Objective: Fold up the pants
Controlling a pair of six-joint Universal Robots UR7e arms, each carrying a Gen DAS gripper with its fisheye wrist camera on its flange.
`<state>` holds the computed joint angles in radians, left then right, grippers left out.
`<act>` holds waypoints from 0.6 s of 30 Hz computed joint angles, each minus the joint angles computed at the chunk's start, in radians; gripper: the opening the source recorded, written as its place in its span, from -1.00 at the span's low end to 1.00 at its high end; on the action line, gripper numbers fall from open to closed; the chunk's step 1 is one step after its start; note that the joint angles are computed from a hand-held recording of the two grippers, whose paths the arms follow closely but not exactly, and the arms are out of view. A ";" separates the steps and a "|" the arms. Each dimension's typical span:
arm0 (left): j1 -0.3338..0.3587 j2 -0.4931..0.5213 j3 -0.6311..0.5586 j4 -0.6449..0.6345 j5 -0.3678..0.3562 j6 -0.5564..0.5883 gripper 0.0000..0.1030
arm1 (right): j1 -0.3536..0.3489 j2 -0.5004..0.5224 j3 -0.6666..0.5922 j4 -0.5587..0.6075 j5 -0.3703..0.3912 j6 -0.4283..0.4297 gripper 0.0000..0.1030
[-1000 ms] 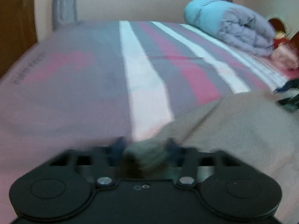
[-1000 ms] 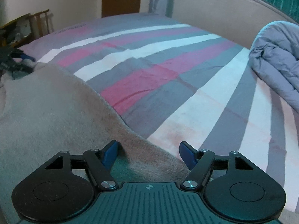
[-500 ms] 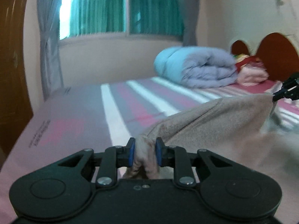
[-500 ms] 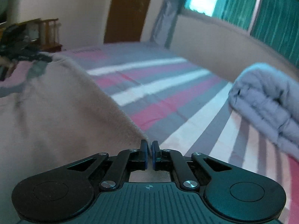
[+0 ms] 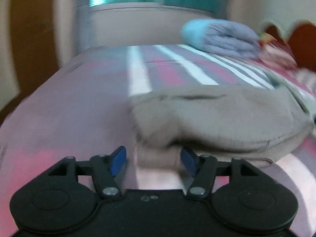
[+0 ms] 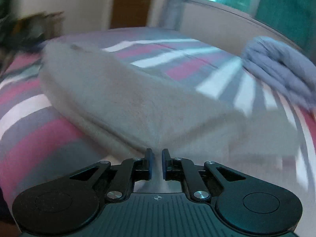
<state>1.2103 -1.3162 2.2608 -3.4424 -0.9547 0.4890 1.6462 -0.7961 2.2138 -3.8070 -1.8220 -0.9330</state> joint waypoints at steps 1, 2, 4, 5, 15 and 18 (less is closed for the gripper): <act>-0.011 -0.016 0.029 -0.027 0.012 -0.075 0.02 | -0.004 0.005 0.024 -0.051 0.011 0.046 -0.79; -0.020 -0.034 0.048 -0.036 0.014 -0.140 0.02 | -0.007 0.007 0.046 -0.097 0.020 0.100 -0.60; -0.049 -0.042 0.073 -0.089 0.010 -0.242 0.01 | -0.003 0.020 0.071 -0.189 0.022 0.169 -0.15; -0.056 -0.046 0.074 -0.094 -0.014 -0.290 0.01 | -0.006 0.023 0.076 -0.228 0.031 0.185 -0.02; 0.038 0.037 -0.066 0.048 -0.209 -0.739 -0.28 | 0.035 0.017 -0.012 -0.196 -0.034 0.509 -0.03; 0.082 0.070 -0.076 -0.011 -0.282 -0.807 -0.28 | 0.032 -0.007 -0.018 -0.135 -0.053 0.633 -0.03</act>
<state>1.2925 -1.2461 2.1853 -3.4535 -1.2372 -0.3179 1.6779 -0.8028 2.1954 -3.9416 -1.8753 -0.2997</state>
